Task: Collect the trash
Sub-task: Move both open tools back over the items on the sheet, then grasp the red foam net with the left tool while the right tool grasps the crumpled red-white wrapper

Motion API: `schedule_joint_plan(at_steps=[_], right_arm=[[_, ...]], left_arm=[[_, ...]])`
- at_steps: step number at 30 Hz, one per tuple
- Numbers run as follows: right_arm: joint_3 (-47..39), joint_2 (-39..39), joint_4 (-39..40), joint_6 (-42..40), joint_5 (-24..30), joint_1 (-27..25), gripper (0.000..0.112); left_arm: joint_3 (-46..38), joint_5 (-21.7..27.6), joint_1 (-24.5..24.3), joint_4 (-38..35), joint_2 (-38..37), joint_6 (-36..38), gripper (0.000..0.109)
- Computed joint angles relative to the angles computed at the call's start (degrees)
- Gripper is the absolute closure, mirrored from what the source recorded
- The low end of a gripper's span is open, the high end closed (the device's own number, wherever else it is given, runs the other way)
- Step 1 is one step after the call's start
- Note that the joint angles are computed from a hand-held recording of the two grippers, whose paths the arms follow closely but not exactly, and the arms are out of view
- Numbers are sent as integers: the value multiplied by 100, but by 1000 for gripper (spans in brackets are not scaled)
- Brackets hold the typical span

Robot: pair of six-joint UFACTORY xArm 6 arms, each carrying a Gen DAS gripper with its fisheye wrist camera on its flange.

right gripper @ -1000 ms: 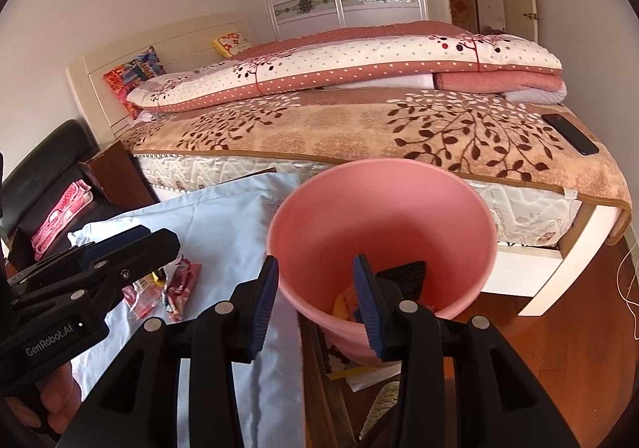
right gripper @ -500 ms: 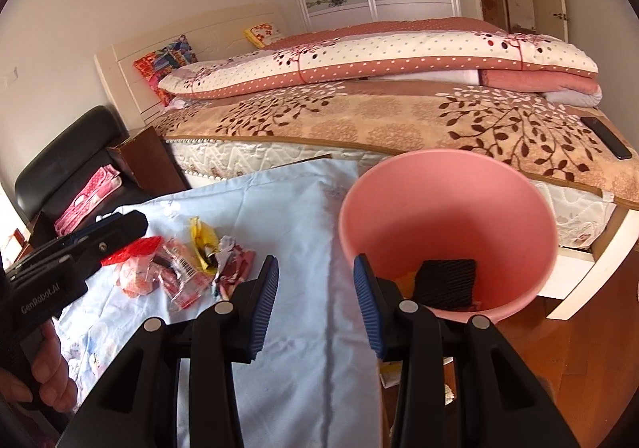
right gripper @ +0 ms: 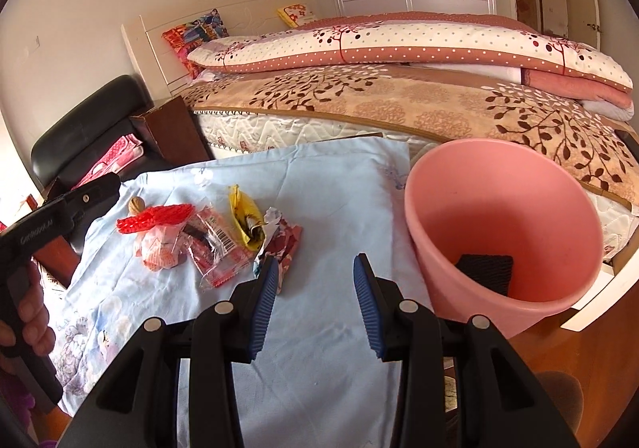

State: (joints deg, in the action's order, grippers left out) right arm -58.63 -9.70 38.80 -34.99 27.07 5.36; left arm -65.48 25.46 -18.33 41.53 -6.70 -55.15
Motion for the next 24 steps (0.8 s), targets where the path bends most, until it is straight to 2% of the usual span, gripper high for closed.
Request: schedule_joint_plan(at_steps=[8,12,16,20,21,23,24], right_arm=[[-65,135,-121,81,7,99,74],[-139,228,-179,86,32,157,74],[-184,300,-216,83,73,191,74],[-286,420,-262,91,118,232,74],[-310,446,-260,88,131,244,74],[-382,522,-247,74,174,272,74],[-418,561,-228,60,200,288,74]], left_arm=[[-11,97,506,-1160,137,381,65],[-100,110,560,-1798,362,696,65],[-144,110,523,-2098,541,921,65],[3,-92,505,-2503,553,1223,65],[51,-158,509,-2549,540,1226,67],[101,-208,514,-2609,525,1250,84],[128,-231,524,-2576,513,1212,86]])
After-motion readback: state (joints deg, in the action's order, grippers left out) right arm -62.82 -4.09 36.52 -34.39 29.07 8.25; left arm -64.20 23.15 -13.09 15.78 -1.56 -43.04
